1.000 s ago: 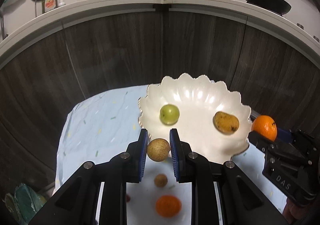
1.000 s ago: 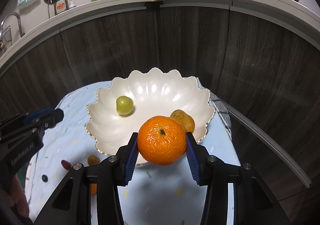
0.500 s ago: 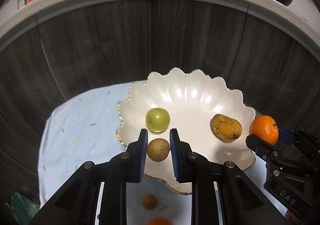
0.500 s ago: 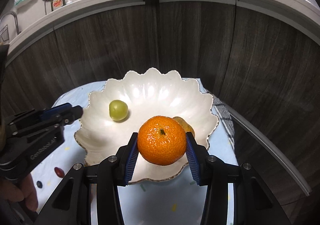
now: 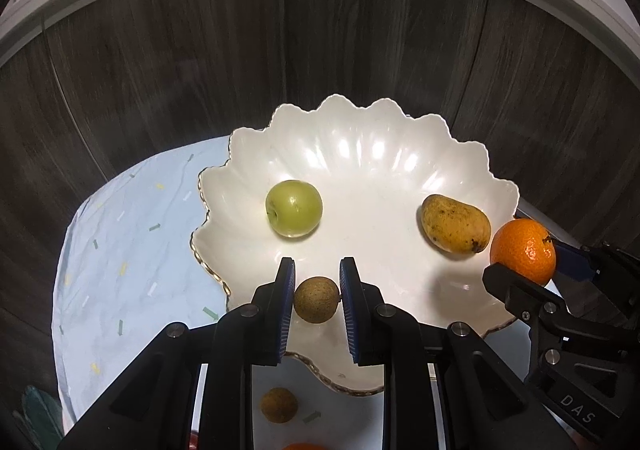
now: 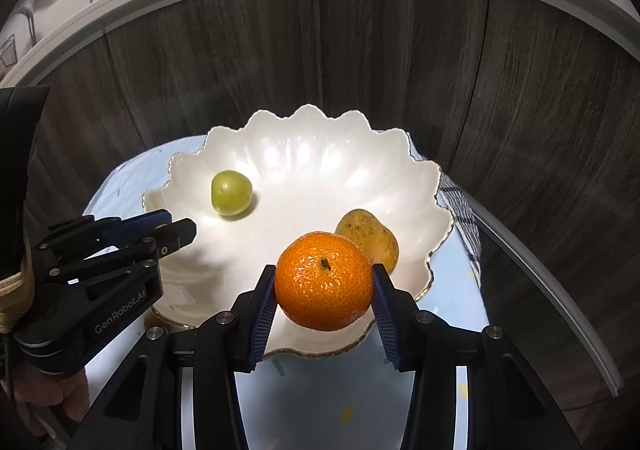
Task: Organize fruits
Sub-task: 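Open both tools to drop the brown fruit and mandarin into the bowl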
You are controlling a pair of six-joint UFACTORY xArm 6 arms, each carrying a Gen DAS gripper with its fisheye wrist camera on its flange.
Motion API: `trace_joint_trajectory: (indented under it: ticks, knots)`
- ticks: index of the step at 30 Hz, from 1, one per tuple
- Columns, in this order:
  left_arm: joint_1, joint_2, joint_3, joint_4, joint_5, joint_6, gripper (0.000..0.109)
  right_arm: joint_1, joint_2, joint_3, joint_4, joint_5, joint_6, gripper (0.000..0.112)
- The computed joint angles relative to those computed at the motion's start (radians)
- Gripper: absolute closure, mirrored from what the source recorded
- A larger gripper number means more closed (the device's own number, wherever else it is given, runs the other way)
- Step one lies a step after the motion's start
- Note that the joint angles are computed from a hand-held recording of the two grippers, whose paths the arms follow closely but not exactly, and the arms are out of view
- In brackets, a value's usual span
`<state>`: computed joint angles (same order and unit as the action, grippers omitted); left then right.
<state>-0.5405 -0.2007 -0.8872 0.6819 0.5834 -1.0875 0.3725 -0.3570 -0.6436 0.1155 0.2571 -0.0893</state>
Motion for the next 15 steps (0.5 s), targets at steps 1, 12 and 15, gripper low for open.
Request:
trace_joint_trajectory:
  ticks: [1,12,15]
  knots:
    - [-0.001,0.002,-0.001,-0.006,0.004,0.006,0.08,-0.001,0.002,-0.001,0.011,0.008,-0.009,0.066]
    - [-0.028,-0.034,0.007,0.03,0.083,-0.032,0.047,-0.022,-0.036,0.026,-0.11,-0.026,0.116,0.031]
    - [-0.038,-0.055,0.013,0.043,0.107,-0.054,0.04,-0.02,-0.05,0.025,-0.126,-0.024,0.129,0.031]
